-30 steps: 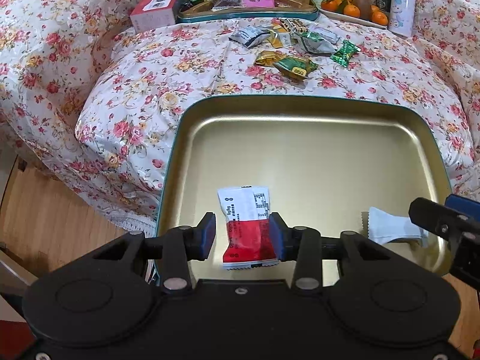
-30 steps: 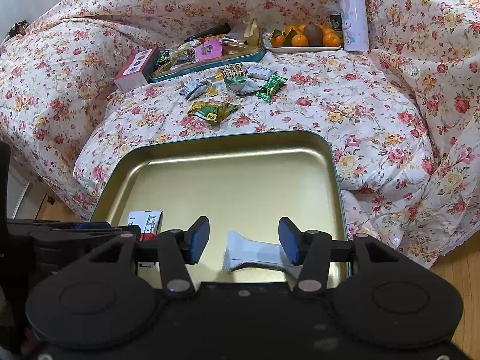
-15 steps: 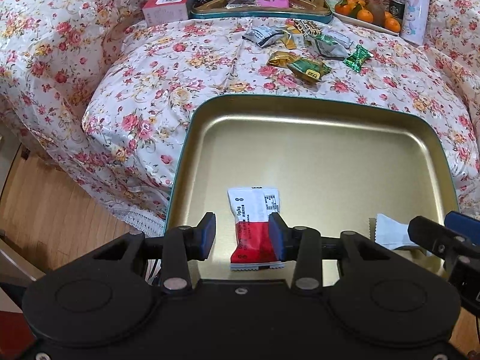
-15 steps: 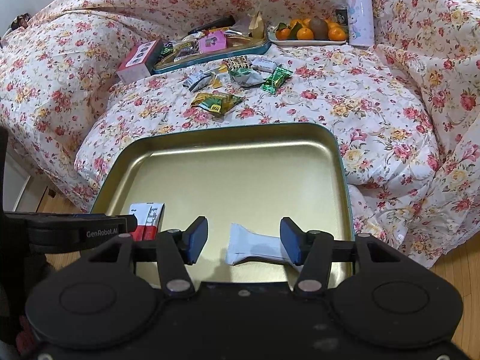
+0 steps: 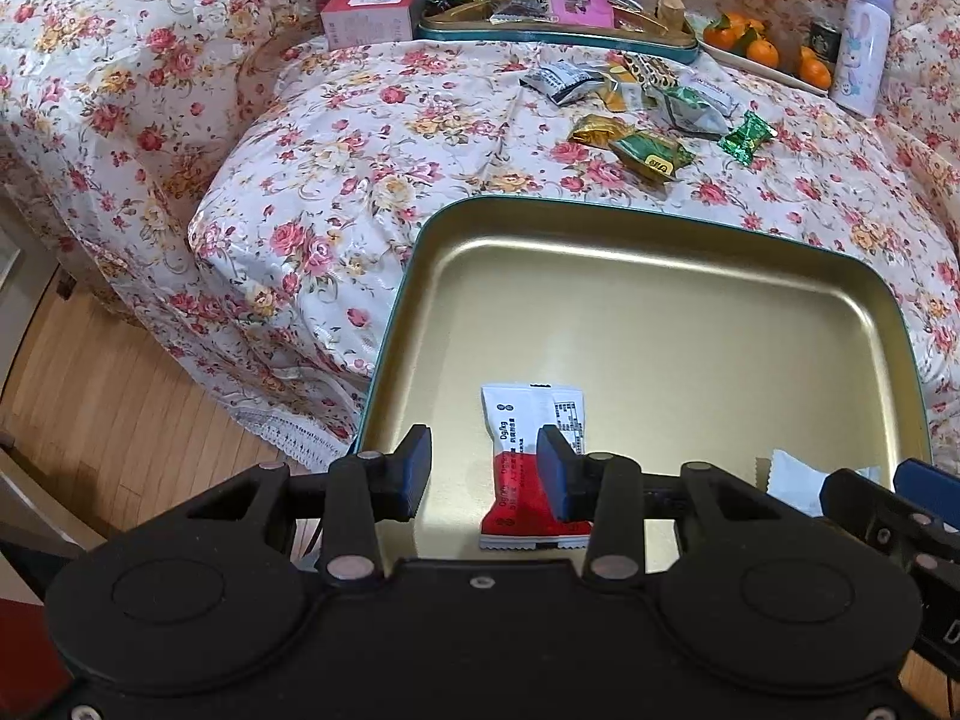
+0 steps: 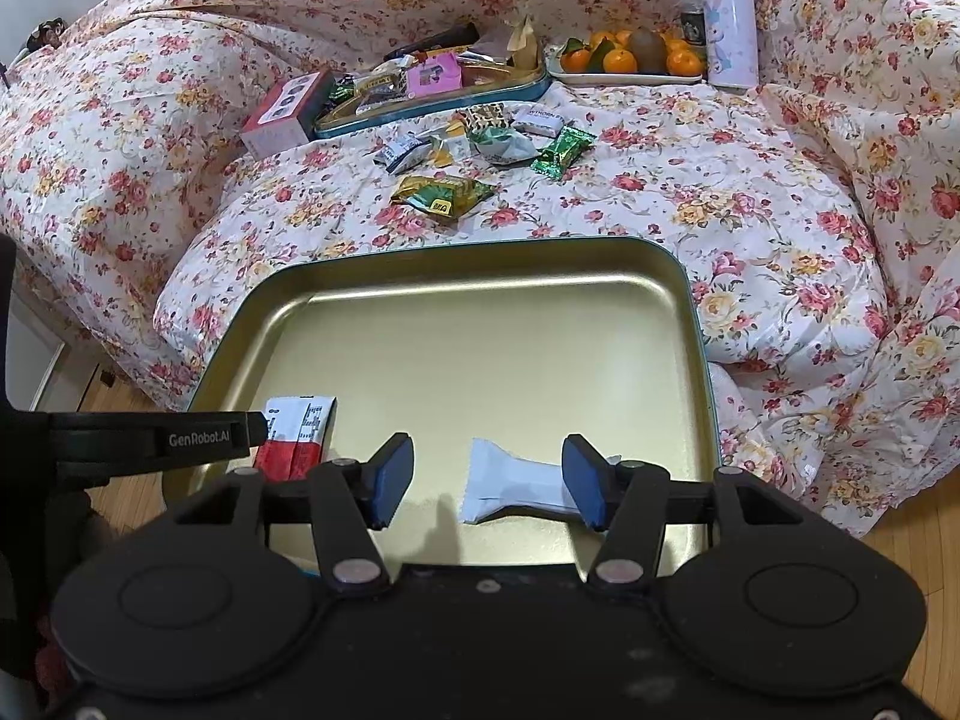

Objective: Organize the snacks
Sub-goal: 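Withdraw both open tools from the tray back toward the snack pile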

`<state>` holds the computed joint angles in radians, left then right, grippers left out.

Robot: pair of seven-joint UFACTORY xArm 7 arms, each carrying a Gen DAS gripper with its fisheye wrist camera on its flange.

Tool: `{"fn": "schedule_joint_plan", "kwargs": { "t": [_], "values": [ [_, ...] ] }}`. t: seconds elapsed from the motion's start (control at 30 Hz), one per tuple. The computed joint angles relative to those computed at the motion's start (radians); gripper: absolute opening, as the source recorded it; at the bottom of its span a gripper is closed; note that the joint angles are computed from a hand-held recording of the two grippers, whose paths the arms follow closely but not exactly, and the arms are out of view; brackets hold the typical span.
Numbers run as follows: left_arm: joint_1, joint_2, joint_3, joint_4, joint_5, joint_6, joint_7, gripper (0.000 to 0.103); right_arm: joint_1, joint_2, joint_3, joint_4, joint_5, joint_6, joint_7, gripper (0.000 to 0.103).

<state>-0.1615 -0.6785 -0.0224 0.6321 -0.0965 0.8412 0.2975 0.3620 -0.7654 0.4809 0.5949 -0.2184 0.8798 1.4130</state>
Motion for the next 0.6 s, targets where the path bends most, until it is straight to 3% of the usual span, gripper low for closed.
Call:
{"fn": "schedule_joint_plan", "kwargs": {
  "t": [0.37, 0.6],
  "values": [
    [-0.011, 0.012, 0.008, 0.015, -0.009, 0.018, 0.027, 0.049, 0.006, 0.011, -0.011, -0.005, 0.004, -0.012, -0.005, 0.059],
    [-0.038, 0.09, 0.026, 0.096, -0.03, 0.092, 0.154, 0.049, 0.005, 0.016, -0.024, -0.002, 0.005, -0.011, -0.027, 0.06]
  ]
}}
